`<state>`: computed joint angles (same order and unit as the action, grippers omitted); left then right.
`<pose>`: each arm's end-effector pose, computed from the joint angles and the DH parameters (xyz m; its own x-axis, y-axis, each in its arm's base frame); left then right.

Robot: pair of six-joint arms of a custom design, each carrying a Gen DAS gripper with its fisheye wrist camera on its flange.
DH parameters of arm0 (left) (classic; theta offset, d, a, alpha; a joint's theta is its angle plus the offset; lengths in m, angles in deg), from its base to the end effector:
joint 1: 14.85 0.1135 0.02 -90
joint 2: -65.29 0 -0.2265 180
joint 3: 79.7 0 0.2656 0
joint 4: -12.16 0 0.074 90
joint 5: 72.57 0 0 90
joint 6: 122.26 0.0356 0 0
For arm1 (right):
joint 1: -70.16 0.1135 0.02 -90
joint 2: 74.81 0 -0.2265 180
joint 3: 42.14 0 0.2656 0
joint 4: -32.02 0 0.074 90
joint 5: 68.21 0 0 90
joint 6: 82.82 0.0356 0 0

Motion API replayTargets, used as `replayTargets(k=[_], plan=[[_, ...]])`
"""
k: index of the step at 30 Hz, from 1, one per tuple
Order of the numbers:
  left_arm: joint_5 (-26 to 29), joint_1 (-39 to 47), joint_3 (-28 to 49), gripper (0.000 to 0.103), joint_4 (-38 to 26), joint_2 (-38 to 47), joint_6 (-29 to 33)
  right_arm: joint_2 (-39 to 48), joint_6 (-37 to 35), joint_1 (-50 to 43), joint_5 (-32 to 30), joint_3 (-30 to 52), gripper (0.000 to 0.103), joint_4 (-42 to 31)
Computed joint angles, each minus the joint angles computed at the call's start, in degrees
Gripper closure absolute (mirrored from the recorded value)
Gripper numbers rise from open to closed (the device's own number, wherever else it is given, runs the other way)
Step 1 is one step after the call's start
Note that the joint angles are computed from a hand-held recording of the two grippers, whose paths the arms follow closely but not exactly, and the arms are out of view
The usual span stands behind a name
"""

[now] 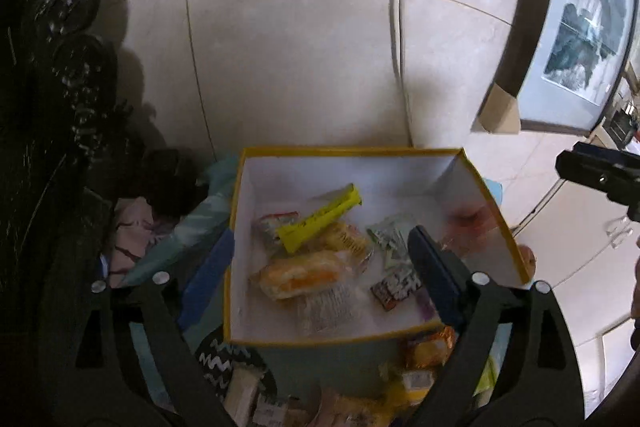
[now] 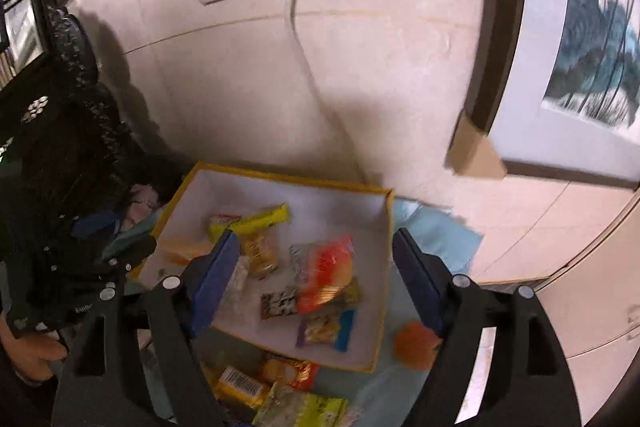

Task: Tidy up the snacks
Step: 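Lift the red biscuit pack over the yellow box and release it, then grasp the taped brown snack pack with the left gripper while the right grasps the clear rice bar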

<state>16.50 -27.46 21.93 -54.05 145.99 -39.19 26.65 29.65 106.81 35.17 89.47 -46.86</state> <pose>0.3013 -0.0668 0.3540 -0.7133 0.0360 -0.6999 0.1220 0.9898 -0.0735 0.2988 0.2121 0.3872 -0.7324 -0.0815 -0.6760 -0.1930 0.9769 0.0914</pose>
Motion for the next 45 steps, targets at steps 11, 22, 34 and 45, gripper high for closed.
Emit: replayTargets(k=[11,22,34,45], plan=[[-2.26,1.98,-35.84,0.011,-6.90,-37.90,-5.31,-25.31,14.32,11.12,0.50,-44.77,0.014,6.14],[3.12,19.98,-53.02,0.011,-22.12,-62.65,8.38,-28.18,28.24,21.32,0.10,-62.20,0.056,7.44],[2.24,21.80,-60.18,0.067,-14.09,-59.46,12.14,-15.40,28.41,21.74,-0.23,-56.26,0.061,8.98],[12.10,30.19,-58.91,0.073,-17.31,-57.31,18.49,-24.08,26.75,19.79,-1.57,-63.80,0.072,10.78]])
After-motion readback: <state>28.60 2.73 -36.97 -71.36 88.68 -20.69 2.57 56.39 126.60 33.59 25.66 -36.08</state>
